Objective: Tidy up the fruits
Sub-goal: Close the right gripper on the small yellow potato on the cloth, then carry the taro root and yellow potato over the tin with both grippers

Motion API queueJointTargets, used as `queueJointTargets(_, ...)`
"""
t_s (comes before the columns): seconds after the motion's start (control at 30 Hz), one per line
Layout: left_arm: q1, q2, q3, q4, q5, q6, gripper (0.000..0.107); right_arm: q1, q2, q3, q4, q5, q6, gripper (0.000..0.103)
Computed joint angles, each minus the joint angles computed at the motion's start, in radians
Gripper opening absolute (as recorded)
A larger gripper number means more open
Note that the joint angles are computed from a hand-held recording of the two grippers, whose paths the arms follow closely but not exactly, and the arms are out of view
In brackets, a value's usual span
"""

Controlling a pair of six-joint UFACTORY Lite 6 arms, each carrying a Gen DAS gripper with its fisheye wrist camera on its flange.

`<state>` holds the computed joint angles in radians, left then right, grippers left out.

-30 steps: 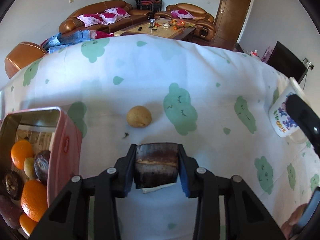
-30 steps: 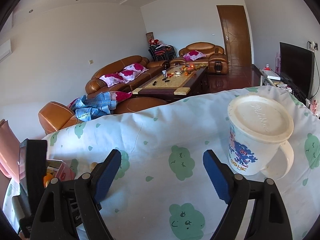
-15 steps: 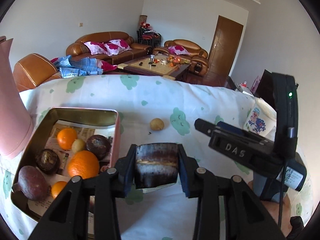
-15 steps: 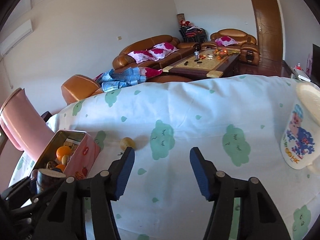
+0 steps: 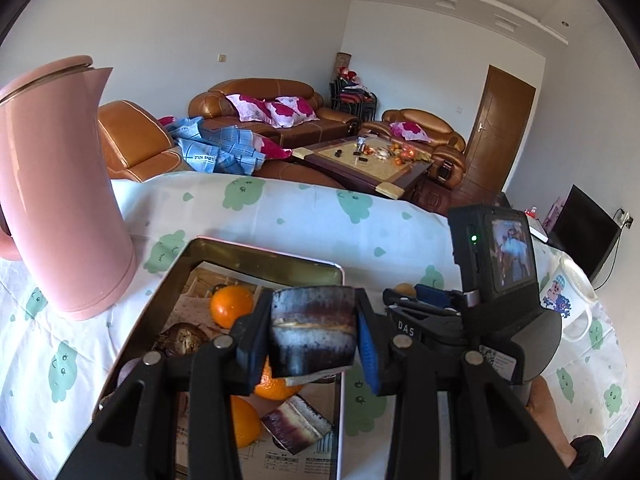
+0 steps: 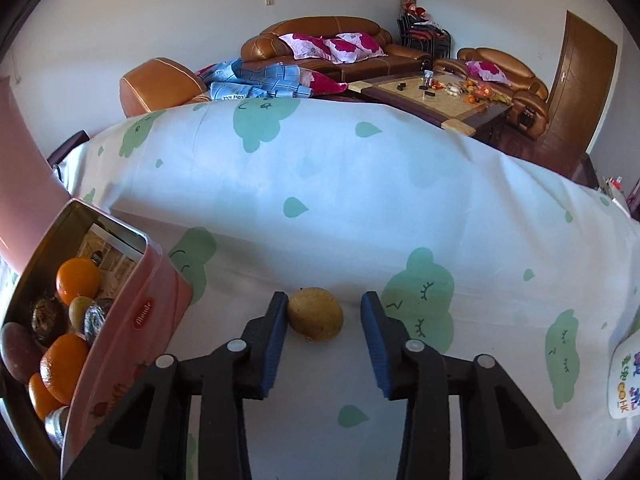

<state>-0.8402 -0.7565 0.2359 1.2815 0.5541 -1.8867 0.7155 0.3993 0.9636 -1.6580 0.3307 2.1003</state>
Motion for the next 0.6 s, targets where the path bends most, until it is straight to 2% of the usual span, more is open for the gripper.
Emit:
queueJointTargets(0.07,-0.049,0.028,0.008,0.02,0.055,-0.034,0.04,0.005,-0.036,-0.047,-0.037,0.006,0.058,0.029)
queueJointTargets(0.13,-0.094,0.056,0.013,0.032,0.095,-0.065,0.04,0.015,-0.109,-0.145,-0.165,0.037,0.244,0.029)
queueJointTargets(0.23,-0.145,0.101,0.022,0.06,0.12,-0.117,0.04,0.069,-0.275,-0.332,-0.242,0.141,0.435,0.029)
queueJointTargets(0.33,-0.229,0.169,0.036,0.105,0.187,-0.2,0.04,0.195,-0.468,-0.51,-0.104,0.295,0.439,0.029)
queueJointTargets(0.47,-0.374,0.294,0.065,0.158,0.302,-0.318,0.04,0.475,-0.666,-0.671,0.18,0.572,0.422,0.029)
queueJointTargets(0.53,-0.421,0.339,0.07,0.182,0.322,-0.372,0.04,0.572,-0.738,-0.72,0.268,0.643,0.433,0.029)
queueJointTargets(0.6,-0.456,0.373,0.071,0.203,0.328,-0.415,0.04,0.642,-0.771,-0.746,0.327,0.669,0.466,0.029)
